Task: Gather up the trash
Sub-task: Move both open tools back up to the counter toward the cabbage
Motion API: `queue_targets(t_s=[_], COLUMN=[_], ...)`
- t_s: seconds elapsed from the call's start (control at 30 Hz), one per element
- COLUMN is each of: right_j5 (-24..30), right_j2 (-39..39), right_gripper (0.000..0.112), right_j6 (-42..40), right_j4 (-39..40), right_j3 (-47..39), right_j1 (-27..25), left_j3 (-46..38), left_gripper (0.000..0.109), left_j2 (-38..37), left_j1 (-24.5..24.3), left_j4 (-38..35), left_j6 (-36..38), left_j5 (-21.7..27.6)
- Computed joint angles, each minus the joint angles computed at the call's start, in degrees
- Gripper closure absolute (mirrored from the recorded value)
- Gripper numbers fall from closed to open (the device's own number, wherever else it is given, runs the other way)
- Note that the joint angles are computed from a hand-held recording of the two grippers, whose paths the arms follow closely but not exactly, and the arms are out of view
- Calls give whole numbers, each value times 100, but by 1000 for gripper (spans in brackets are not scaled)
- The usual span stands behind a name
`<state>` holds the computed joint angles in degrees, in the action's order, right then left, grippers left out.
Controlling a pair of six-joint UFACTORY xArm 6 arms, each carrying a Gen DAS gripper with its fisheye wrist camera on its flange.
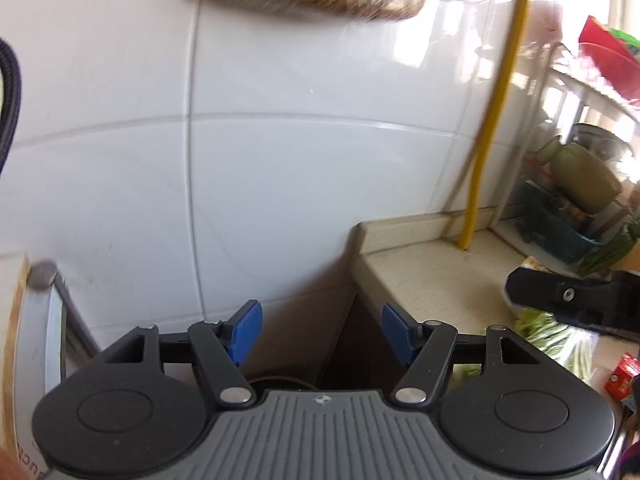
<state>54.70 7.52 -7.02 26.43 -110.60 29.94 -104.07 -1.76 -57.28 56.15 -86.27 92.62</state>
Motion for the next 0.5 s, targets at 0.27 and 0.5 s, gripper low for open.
queue_targets(t_s=[0.27,0.5], right_j5=[-2516,-1900], right_j2=[-1381,-2361], right_gripper=[9,9], right_j6=[-338,835], right_j4=[-1570,-1772], right_j3=[1204,2571], right_j1=[-7,-617], left_j3=[-1320,-2401], left_gripper=[24,24], left_j2=[829,1664], left_j1=[-346,-217], left_j4=[925,368], left_j6=[750,1416], left_j5=[-186,-527])
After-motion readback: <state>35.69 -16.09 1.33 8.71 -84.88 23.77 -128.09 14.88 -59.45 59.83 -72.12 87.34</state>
